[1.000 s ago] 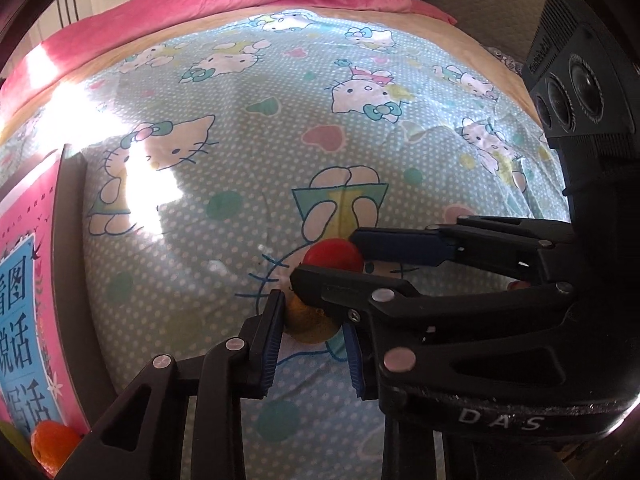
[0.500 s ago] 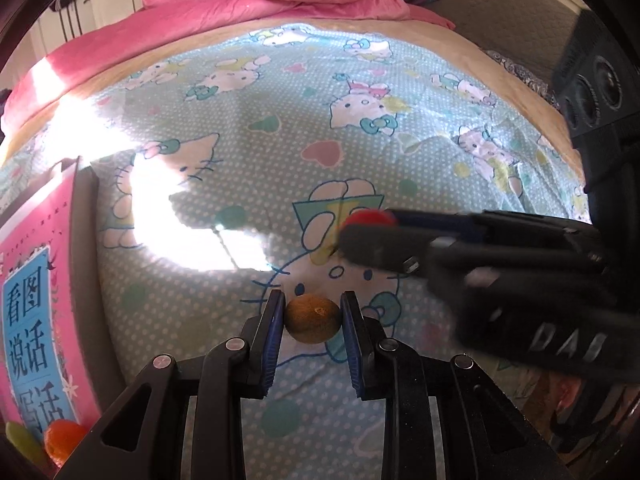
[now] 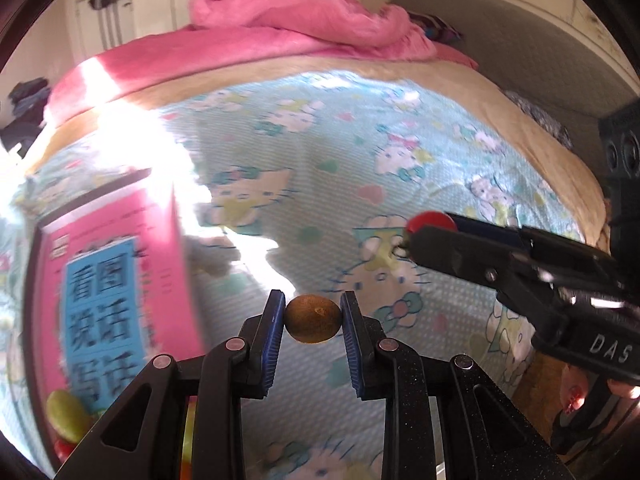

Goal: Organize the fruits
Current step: 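Carry the brown fruit over the book while the right gripper carries the tomato there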

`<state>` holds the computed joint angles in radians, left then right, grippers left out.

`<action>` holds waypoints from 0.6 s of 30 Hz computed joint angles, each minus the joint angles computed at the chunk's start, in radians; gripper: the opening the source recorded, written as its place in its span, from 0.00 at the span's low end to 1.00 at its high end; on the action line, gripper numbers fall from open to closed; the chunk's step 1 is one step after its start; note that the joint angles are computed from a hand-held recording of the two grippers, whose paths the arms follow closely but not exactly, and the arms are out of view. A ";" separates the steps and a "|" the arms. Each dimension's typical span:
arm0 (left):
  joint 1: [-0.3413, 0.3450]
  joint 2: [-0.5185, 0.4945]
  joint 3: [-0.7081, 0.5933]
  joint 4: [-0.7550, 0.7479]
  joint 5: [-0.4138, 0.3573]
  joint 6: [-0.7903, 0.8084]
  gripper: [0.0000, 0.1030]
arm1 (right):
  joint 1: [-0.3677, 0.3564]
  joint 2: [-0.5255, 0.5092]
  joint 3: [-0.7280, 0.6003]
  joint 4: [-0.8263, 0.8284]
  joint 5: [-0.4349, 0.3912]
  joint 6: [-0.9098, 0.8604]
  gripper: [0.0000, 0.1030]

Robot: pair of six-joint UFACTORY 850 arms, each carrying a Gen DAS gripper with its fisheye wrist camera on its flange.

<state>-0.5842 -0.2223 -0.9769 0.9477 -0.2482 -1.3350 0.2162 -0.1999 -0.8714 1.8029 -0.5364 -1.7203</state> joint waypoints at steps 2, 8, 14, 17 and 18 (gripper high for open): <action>0.015 0.054 0.046 0.039 -0.014 -0.057 0.28 | 0.026 0.017 0.007 0.011 0.004 -0.014 0.31; 0.082 0.201 0.177 0.083 -0.045 -0.142 0.28 | 0.126 0.037 0.010 -0.015 0.013 -0.014 0.31; 0.150 0.298 0.291 0.028 -0.042 -0.111 0.28 | 0.227 0.032 0.011 -0.033 0.051 -0.036 0.31; 0.175 0.309 0.326 -0.043 -0.024 -0.060 0.28 | 0.262 0.030 0.016 -0.057 0.069 -0.035 0.31; 0.184 0.312 0.338 -0.062 -0.013 -0.047 0.28 | 0.270 0.031 0.020 -0.064 0.073 -0.034 0.31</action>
